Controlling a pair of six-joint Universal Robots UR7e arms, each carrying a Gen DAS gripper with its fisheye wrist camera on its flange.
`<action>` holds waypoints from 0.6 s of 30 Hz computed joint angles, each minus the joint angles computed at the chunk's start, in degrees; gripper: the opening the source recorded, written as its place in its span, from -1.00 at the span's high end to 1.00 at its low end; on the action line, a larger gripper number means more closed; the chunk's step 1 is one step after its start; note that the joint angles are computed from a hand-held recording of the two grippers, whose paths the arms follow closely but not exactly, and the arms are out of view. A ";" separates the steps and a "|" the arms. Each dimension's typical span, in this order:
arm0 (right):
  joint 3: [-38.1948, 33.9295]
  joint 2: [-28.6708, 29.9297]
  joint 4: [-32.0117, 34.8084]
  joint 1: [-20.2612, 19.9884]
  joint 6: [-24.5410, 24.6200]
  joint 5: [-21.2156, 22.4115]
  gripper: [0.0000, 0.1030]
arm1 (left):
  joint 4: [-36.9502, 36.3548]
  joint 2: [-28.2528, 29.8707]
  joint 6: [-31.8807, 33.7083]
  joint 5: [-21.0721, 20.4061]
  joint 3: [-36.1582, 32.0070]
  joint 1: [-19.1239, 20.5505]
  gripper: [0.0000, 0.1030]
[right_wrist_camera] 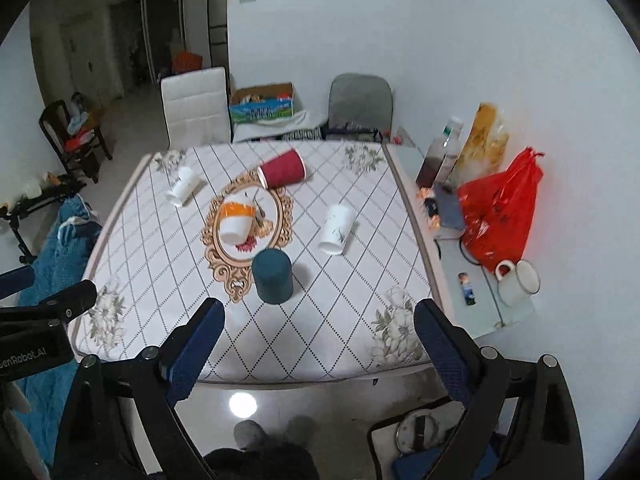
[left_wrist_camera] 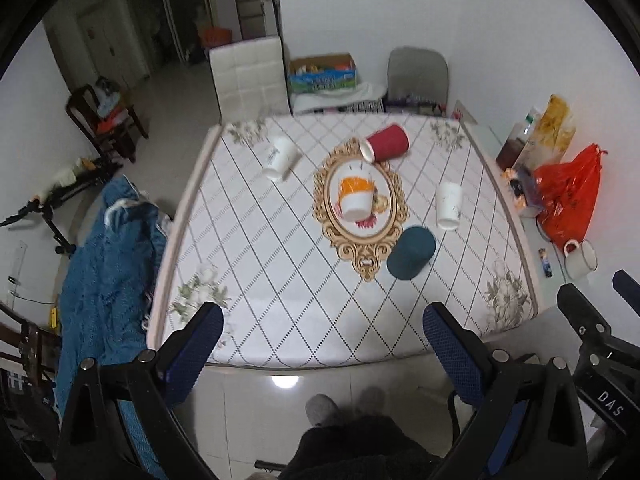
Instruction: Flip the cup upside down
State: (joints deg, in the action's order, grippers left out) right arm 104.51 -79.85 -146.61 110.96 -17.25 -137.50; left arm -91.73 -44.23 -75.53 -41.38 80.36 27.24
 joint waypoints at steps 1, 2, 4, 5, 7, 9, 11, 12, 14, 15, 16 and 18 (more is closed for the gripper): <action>-0.34 -0.67 0.64 0.46 0.07 0.38 -0.90 | 1.33 -0.15 -1.14 0.65 -0.34 -0.66 -0.99; -0.51 -1.24 0.84 0.94 -0.06 0.51 -0.90 | 2.84 -0.22 -2.46 1.10 -0.84 -1.28 -0.99; -1.46 -2.19 2.68 1.89 0.39 0.82 -0.90 | 4.37 -0.35 -3.99 1.03 -1.61 -2.07 -0.99; -1.91 -2.82 3.75 2.37 0.55 1.32 -0.90 | 4.78 -0.49 -4.55 1.09 -1.82 -2.50 -0.99; -2.46 -3.60 4.61 3.09 0.38 1.65 -0.90 | 6.36 -0.46 -6.00 1.46 -2.56 -3.35 -0.99; -3.32 -4.33 6.37 3.80 0.61 2.17 -0.90 | 7.36 -0.42 -7.06 1.30 -3.13 -3.93 -0.99; -3.89 -4.79 7.43 4.18 0.60 2.50 -0.90 | 7.72 -0.44 -7.89 0.99 -3.53 -4.31 -0.99; -4.26 -4.97 7.99 4.38 0.54 2.70 -0.90 | 7.90 -0.45 -8.37 0.88 -3.69 -4.54 -0.99; -4.82 -5.17 8.44 4.68 0.13 2.66 -0.90 | 8.76 -0.43 -9.29 0.82 -4.09 -4.99 -0.99; -4.95 -5.27 8.81 4.66 0.18 2.88 -0.90 | 9.28 -0.36 -9.74 0.83 -4.37 -5.17 -0.99; -5.27 -5.43 9.58 4.71 0.42 3.08 -0.90 | 9.83 -0.26 -10.20 0.92 -4.65 -5.36 -0.99; -5.62 -5.43 10.08 4.68 0.26 3.08 -0.90 | 10.87 -0.02 -10.90 0.85 -5.32 -5.67 -0.99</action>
